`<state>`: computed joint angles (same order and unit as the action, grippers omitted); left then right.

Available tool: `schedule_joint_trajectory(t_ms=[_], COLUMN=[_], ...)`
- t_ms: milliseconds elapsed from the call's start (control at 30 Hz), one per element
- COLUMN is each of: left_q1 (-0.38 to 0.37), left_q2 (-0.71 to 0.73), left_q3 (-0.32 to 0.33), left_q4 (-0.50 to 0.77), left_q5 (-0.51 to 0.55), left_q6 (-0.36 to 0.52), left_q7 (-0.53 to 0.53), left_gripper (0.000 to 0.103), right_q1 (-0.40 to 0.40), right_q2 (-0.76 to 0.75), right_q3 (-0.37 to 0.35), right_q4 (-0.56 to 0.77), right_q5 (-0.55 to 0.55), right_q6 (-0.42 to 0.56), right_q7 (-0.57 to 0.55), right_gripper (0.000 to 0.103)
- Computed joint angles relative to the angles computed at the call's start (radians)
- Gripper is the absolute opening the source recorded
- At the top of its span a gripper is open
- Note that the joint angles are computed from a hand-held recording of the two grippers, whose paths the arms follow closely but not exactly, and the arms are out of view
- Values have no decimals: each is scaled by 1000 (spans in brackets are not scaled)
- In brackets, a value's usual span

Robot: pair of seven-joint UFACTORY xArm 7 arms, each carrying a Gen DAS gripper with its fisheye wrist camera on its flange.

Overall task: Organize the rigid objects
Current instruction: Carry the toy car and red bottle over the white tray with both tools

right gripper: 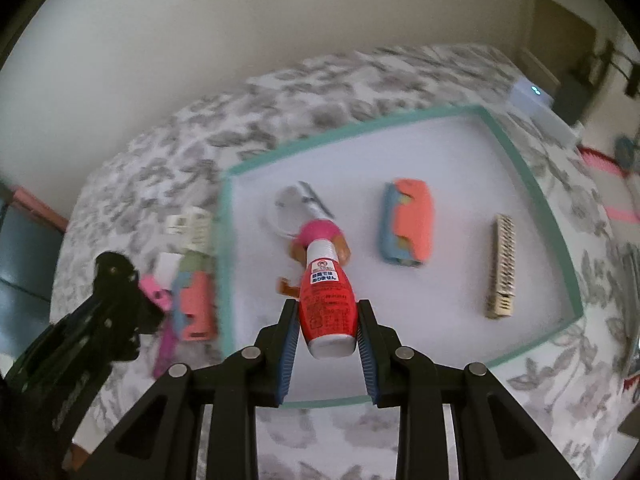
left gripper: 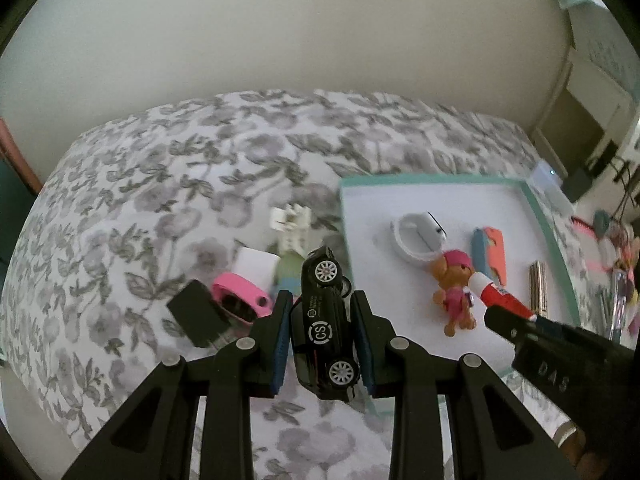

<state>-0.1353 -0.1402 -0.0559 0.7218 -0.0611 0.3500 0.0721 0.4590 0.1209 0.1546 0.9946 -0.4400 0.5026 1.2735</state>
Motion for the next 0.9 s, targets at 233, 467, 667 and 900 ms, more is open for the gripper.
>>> schedule_joint_trajectory(t_ms=[233,467,667,900], left_q1=[-15,-39,-59,-74], left_q2=[15,34,58,84], left_q3=[-29,-48,-60,-62], left_q4=[-3,5,11,17], left_q5=[47,94,135,152], left_q6=[6,12,22,33], left_q7=[-47,-90,-118,-139], left_gripper=[31,31,31,31], right_q1=[-42,-80,-98,-100], right_q2=[-44,-91,-113,-82], right_q3=[-8,-2,10,14], right_q4=[-83,-149,-160,-154], right_q5=[62,88,73,138], right_q6=[-39,-73,-52,-45], right_q7=[-1,11,27,-30], right_gripper=[30,30,30,30])
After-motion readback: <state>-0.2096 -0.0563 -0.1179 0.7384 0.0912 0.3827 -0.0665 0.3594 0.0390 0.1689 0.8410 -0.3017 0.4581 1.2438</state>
